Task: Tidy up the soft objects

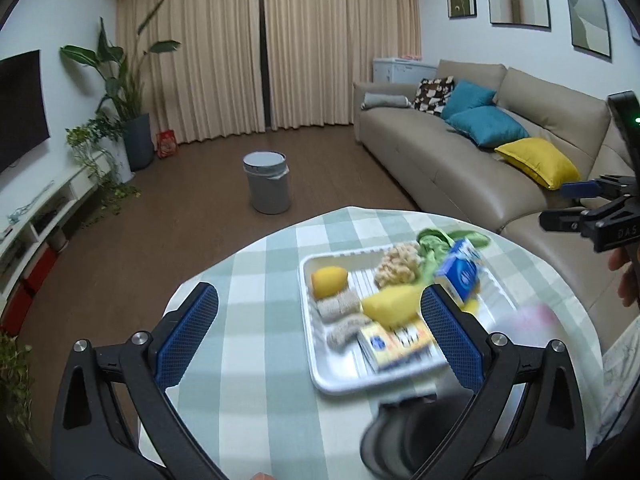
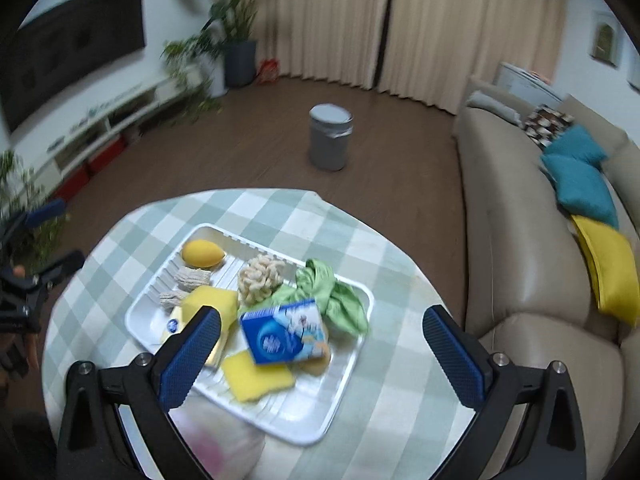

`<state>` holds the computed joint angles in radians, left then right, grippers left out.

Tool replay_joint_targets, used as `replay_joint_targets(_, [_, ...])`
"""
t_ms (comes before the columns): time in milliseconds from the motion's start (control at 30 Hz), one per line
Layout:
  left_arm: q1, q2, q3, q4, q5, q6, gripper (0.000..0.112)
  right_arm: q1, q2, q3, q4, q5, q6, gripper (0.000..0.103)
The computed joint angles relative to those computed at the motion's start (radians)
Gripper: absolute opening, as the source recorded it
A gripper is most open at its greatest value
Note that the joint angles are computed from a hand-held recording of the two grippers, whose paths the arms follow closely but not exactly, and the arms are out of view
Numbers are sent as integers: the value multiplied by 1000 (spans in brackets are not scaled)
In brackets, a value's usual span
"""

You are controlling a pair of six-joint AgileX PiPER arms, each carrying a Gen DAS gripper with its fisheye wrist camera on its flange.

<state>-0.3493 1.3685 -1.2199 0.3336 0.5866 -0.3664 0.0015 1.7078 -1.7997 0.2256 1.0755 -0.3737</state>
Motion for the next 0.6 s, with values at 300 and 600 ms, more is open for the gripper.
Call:
replay_joint_targets(300, [-326, -270, 247, 438, 217, -573, 103, -36, -515, 598, 36, -256, 47, 103])
replay_joint_targets(600, [-626, -344, 306, 572, 542, -839, 103, 226, -884, 942, -299, -293, 519, 103])
